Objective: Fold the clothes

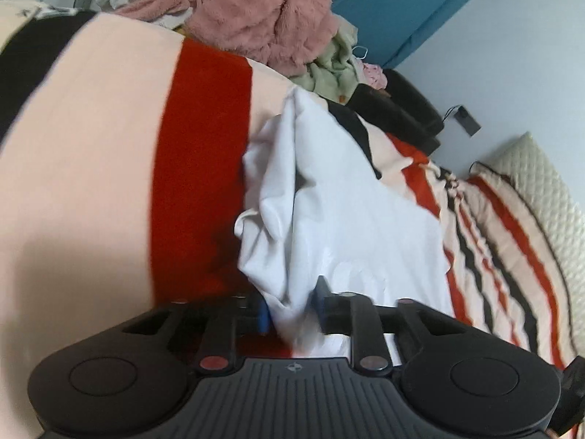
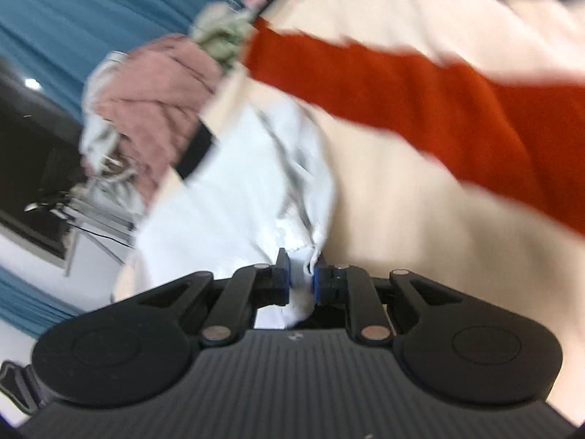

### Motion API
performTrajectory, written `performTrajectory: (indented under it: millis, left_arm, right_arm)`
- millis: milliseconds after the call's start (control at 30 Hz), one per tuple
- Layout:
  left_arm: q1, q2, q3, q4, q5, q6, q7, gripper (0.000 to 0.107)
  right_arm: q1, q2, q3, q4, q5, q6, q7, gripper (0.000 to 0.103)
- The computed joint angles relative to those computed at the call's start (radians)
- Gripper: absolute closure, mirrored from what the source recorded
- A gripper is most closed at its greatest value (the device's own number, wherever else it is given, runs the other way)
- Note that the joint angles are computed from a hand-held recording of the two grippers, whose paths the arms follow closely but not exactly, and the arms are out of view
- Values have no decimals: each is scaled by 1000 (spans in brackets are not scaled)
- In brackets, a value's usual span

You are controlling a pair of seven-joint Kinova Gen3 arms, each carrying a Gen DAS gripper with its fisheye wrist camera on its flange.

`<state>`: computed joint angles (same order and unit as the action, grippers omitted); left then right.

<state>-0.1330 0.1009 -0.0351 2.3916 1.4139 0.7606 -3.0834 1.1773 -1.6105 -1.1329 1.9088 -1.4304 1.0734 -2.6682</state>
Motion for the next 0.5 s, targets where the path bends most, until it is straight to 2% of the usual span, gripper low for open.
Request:
performTrajectory:
  millis: [33, 100, 133, 200, 267, 333, 400, 467, 500]
  left_arm:
    - [-17, -27, 16, 3, -41, -9, 22, 72]
    - [-86, -110, 98, 1, -122, -37, 82, 69]
    - [-122, -156, 131, 2, -163, -33, 123, 63]
    - [-166, -248, 142, -16, -244, 23, 202, 57]
    - [-157, -341, 79, -37, -325, 104, 269, 46]
    - [-105, -433, -13, -60, -393, 164, 331, 38]
    - [-30, -526, -106, -116, -472, 246, 412, 33]
    - [7, -619, -171, -156, -534, 318, 487, 25]
    - [25, -665, -199, -177, -563, 354, 522, 25]
  right_arm:
    - [-4, 14, 0, -8, 10, 18, -12, 85]
    - [-1, 55, 22, -65, 76, 93, -14, 85]
    - [-1, 92, 23, -99, 117, 119, -30, 84]
    - [-10, 136, 47, -149, 167, 158, -48, 84]
    - [-30, 169, 81, -212, 235, 189, -60, 84]
    - [-47, 199, 113, -295, 315, 229, -67, 84]
    - [-65, 222, 152, -371, 377, 259, -84, 84]
    - [-79, 245, 185, -454, 432, 293, -102, 84]
    - [-85, 257, 200, -500, 459, 314, -107, 84]
